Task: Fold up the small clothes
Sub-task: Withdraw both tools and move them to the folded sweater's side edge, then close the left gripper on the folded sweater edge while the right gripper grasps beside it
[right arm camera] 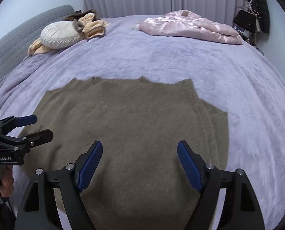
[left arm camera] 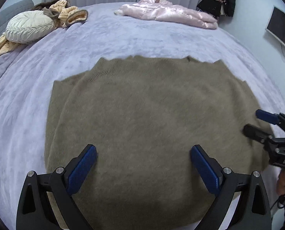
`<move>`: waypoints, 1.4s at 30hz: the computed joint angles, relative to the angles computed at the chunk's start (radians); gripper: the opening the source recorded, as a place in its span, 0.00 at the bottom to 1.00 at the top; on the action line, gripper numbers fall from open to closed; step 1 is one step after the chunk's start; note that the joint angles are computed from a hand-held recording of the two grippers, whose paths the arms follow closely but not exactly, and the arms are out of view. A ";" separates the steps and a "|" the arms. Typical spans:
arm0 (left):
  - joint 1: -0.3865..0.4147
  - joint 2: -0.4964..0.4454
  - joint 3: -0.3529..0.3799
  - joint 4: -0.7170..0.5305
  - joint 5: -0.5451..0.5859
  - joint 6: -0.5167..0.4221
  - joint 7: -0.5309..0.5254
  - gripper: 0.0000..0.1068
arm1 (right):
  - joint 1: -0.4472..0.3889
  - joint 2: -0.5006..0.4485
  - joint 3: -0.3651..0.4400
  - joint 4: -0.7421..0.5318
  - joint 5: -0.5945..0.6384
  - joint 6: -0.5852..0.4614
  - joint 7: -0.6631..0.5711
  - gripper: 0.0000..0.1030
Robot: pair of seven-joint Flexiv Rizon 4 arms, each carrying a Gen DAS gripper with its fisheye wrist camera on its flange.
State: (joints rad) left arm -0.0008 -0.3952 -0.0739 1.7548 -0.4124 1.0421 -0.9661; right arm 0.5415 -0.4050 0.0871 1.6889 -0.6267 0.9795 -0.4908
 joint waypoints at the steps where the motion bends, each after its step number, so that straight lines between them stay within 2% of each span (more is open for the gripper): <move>1: 0.001 0.000 0.010 0.012 0.006 0.008 -0.008 0.93 | 0.003 0.007 0.000 0.021 0.000 -0.016 0.010 0.81; 3: 0.035 0.017 -0.006 0.050 -0.055 0.009 0.012 0.93 | -0.005 0.039 -0.005 0.087 -0.003 -0.026 0.063 0.81; 5: 0.052 0.048 -0.007 0.087 -0.102 0.008 0.020 0.93 | -0.019 0.086 -0.020 0.178 -0.053 0.068 0.160 0.81; 6: 0.057 0.068 -0.004 0.111 -0.118 0.011 0.027 0.93 | -0.013 0.108 -0.023 0.196 -0.078 0.042 0.203 0.81; 7: 0.056 0.080 0.004 0.126 -0.120 0.007 0.029 0.93 | -0.004 0.124 -0.017 0.196 -0.095 -0.032 0.226 0.81; 11: 0.058 0.135 0.015 0.202 -0.162 0.032 0.067 0.93 | -0.012 0.174 0.024 0.222 -0.133 -0.116 0.339 0.81; 15: 0.048 0.154 0.026 0.216 -0.199 0.045 0.057 0.93 | -0.024 0.199 0.037 0.261 -0.270 -0.038 0.484 0.81; 17: 0.027 0.135 0.059 0.199 -0.107 0.055 -0.011 0.93 | -0.030 0.175 0.050 0.249 -0.270 -0.007 0.473 0.81; 19: 0.002 0.106 0.113 0.157 0.045 0.021 -0.125 0.93 | -0.029 0.146 0.067 0.228 -0.198 -0.031 0.424 0.81; 21: 0.045 0.121 0.081 0.181 -0.012 -0.004 -0.093 0.93 | -0.016 0.141 0.070 0.225 -0.154 -0.098 0.416 0.81; 23: 0.064 0.142 0.066 0.211 -0.063 0.013 -0.063 0.93 | -0.014 0.168 0.061 0.267 -0.192 -0.066 0.465 0.81; 29: 0.082 0.160 0.045 0.234 -0.166 0.008 0.000 0.93 | -0.003 0.213 0.087 0.280 -0.213 -0.117 0.503 0.81; 33: 0.097 0.140 0.037 0.205 -0.246 -0.047 0.030 0.93 | 0.010 0.206 0.100 0.236 -0.209 -0.172 0.458 0.81; 42: 0.106 0.075 0.026 0.125 -0.279 -0.104 0.050 0.93 | 0.050 0.122 0.089 0.061 -0.160 -0.247 0.309 0.81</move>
State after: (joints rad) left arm 0.1049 -0.3207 -0.0482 1.8800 -0.6912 0.9378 -0.9164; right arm 0.5911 -0.2827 0.1762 1.7504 -0.7868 0.7325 -0.1815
